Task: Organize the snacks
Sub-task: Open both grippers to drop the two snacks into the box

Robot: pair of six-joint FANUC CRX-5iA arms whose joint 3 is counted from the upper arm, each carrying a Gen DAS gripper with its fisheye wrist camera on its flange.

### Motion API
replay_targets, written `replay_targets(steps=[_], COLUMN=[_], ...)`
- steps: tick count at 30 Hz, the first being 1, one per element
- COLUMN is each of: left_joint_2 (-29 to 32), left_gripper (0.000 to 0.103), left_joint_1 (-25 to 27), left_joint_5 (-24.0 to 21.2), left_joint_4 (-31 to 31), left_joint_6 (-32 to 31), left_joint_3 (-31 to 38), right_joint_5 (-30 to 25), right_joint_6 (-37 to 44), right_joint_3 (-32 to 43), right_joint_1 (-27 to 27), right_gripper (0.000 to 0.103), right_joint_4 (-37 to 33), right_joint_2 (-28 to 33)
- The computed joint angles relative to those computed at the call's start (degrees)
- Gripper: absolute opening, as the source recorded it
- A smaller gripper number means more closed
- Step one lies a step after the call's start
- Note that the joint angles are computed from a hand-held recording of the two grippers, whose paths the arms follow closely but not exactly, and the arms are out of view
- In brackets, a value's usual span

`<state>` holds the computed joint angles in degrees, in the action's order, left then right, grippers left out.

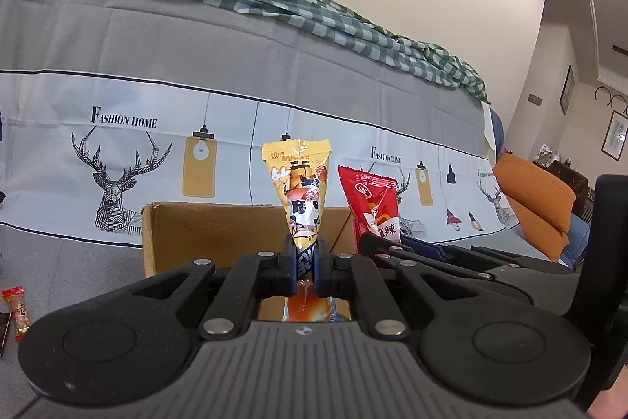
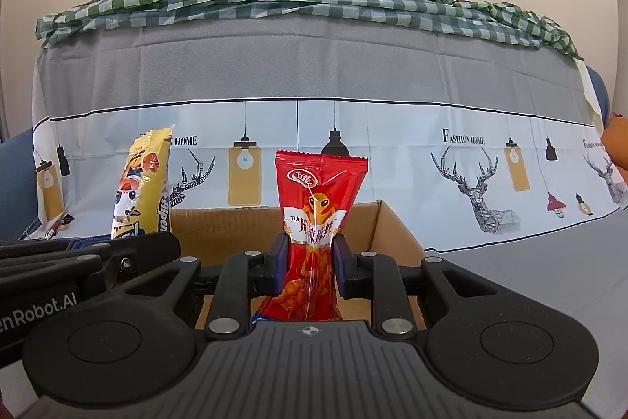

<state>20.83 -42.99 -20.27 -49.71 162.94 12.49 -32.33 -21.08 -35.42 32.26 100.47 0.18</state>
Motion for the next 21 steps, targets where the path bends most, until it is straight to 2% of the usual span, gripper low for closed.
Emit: replay_targets(steps=[18,20,21], left_joint_2=[0.08,0.06,0.04], left_gripper=[0.008,0.016,0.034], left_joint_1=[0.67,0.59,0.74], left_joint_5=[1.07,0.12,0.04], left_joint_4=[1.72,0.84,0.95], left_joint_6=[-0.99,1.9,3.19], left_joint_3=[-0.44,-0.31,-0.4], right_joint_5=[-0.41,-0.98,-1.65], right_joint_6=[-2.15,-2.8,-3.43], right_joint_3=[-0.25,-0.33,-0.43], right_joint_1=[-0.25,-0.2,-0.1], right_gripper=[0.027,0.029,0.034], right_joint_4=[1.91,2.18,2.47], right_joint_2=[0.19,0.28,0.32])
